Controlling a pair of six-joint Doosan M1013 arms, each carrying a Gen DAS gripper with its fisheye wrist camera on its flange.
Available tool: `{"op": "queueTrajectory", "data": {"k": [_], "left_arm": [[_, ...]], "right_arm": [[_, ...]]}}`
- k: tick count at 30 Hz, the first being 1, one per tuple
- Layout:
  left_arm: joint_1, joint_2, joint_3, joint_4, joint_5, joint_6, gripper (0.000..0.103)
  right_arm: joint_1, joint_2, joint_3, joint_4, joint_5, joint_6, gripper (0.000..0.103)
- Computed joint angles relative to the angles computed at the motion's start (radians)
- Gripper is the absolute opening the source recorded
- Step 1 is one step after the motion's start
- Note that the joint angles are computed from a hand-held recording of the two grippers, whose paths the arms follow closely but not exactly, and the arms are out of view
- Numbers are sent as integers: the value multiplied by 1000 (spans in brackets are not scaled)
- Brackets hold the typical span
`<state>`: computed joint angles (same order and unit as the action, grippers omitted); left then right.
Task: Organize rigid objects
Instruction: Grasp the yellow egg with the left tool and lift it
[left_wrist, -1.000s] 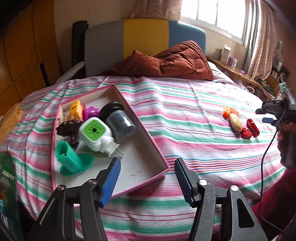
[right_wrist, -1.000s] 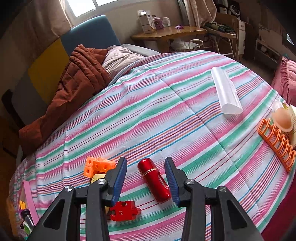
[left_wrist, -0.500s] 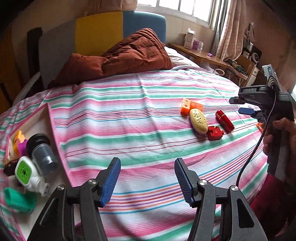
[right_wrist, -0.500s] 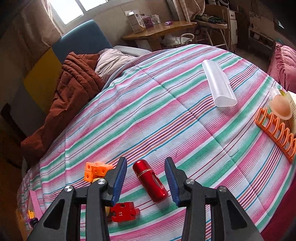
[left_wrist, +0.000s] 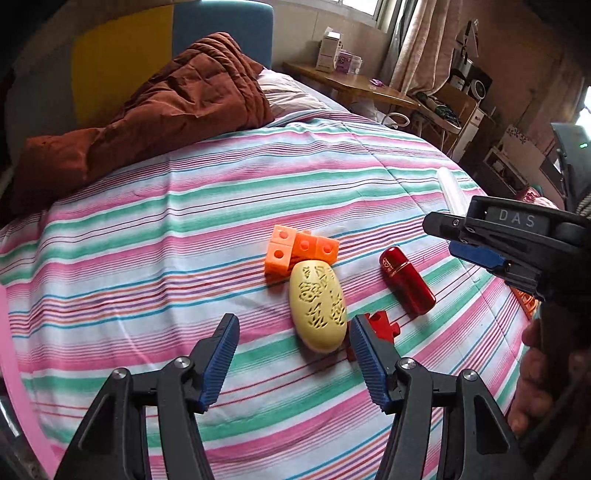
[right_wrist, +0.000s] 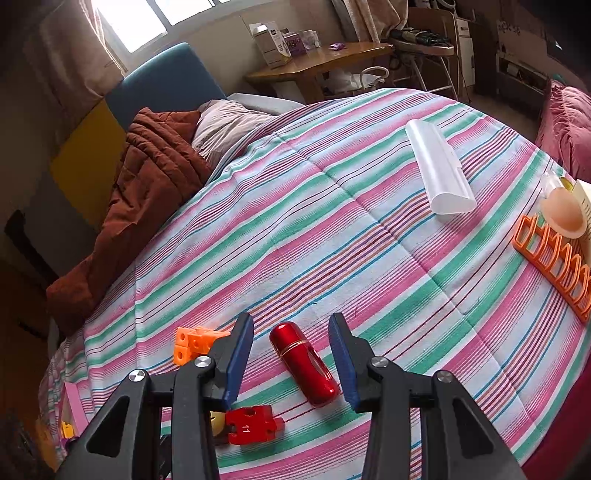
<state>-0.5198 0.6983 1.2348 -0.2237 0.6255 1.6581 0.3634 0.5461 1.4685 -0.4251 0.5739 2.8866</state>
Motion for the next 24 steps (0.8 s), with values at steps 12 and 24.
{"op": "queueTrajectory", "data": {"k": [12,24], "left_arm": [[-25,115,-153,129,120,-93,55],[12,-55,180,148,-164,-74,42]], "right_arm": [[-12,-3,12,70,-43,-33,43],[-30,-8,36,158,-66,-33,42]]}}
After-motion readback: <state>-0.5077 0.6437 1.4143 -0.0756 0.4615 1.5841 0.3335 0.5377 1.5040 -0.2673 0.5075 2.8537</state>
